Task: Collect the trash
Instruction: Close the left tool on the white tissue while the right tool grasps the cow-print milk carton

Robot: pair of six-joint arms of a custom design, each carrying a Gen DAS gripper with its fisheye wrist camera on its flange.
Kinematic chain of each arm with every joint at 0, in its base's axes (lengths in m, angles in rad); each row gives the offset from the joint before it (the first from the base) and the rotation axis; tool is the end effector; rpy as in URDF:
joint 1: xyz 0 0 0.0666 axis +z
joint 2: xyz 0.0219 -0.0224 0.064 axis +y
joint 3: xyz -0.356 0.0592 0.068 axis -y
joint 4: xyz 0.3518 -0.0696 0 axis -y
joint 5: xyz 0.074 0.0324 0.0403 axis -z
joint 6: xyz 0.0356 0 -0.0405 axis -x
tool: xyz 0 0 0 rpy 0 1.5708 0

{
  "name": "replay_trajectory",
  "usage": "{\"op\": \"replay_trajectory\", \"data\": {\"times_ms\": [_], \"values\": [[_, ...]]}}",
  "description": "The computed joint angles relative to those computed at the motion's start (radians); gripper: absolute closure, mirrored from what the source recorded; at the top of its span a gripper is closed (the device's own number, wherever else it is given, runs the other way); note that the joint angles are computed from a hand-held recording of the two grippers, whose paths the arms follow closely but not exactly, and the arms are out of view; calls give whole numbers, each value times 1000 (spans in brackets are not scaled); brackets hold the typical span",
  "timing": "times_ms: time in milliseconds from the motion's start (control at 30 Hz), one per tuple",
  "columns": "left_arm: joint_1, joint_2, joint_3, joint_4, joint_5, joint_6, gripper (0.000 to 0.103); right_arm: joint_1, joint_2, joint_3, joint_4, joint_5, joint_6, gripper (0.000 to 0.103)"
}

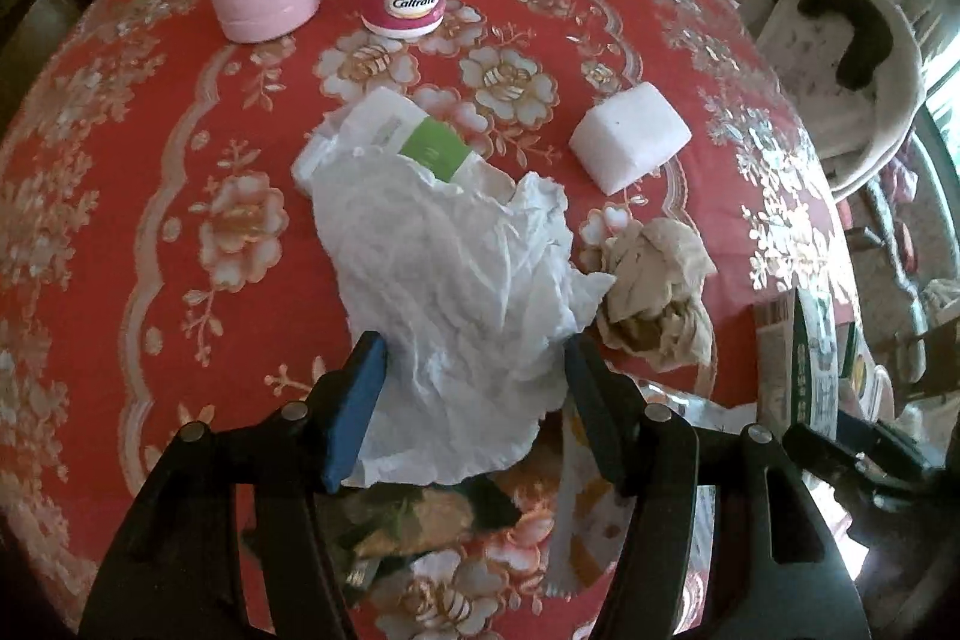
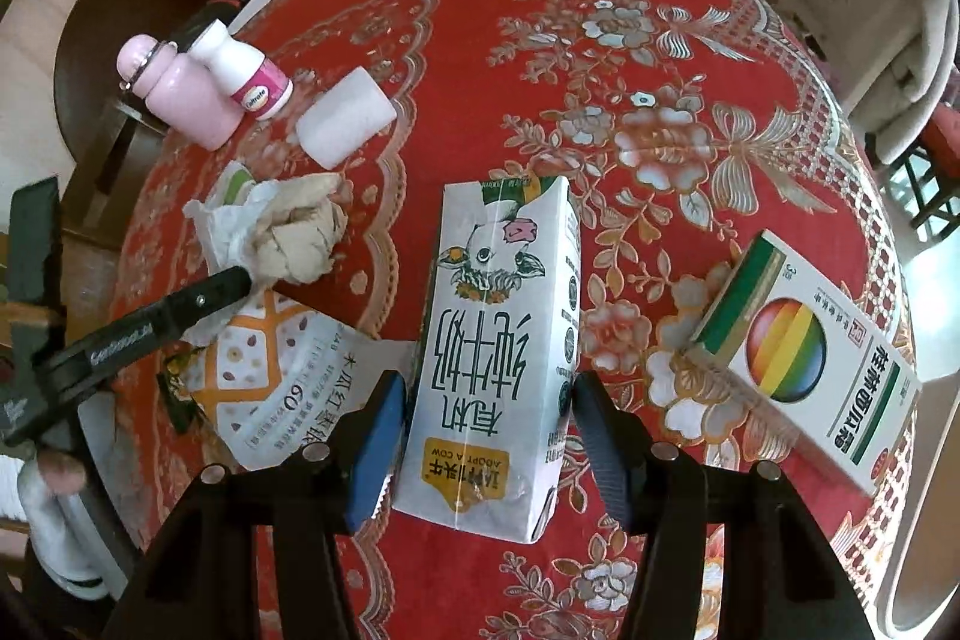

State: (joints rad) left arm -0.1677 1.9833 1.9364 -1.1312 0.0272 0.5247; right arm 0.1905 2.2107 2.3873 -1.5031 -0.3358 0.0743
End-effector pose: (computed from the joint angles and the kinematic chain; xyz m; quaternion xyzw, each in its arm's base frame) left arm 0.6112 -0.1049 0.3117 -0.1715 0.9656 -0.0787 0.1790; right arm 0.6471 0.1363 0.3329 -0.1494 0.9673 0.1726 0.1103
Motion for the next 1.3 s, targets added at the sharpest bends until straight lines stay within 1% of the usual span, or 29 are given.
{"op": "replay_trajectory", "data": {"times_ms": [33,67,133,167,267,400,567,700,767,900,967,1033,1100,1200,1267,1300], "values": [[3,-13,-23,30,6,11,55,1,-7,-13,13,0,-1,47],[8,-22,-38,47,24,20,77,2,-12,-23,22,0,1,47],[20,-31,-51,54,63,31,87,7,-23,-42,43,10,9,47],[23,-44,-66,67,68,31,92,9,-26,-48,48,14,12,48],[22,-92,-107,99,71,22,95,8,-48,-81,68,-1,11,48],[14,-167,-148,127,53,26,95,-3,-94,-125,96,-38,11,48],[-7,-228,-165,143,32,34,95,-19,-144,-164,112,-69,32,48],[-38,-252,-161,140,8,38,95,-42,-192,-226,128,-91,56,48],[-58,-256,-156,135,-1,41,95,-54,-206,-252,120,-97,72,48],[-94,-252,-142,125,-17,48,95,-76,-226,-312,80,-81,118,48],[-109,-249,-137,123,-21,51,95,-81,-232,-339,75,-73,130,48],[-125,-246,-131,118,-28,56,95,-79,-235,-360,81,-41,131,48],[-136,-243,-128,114,-29,61,95,-72,-242,-381,108,0,131,48],[-158,-239,-120,108,-41,72,95,-61,-238,-386,136,41,136,46],[-168,-238,-118,107,-44,76,95,-59,-221,-368,133,48,121,46],[-173,-237,-116,107,-46,78,95,-63,-213,-360,132,36,107,45]]}}
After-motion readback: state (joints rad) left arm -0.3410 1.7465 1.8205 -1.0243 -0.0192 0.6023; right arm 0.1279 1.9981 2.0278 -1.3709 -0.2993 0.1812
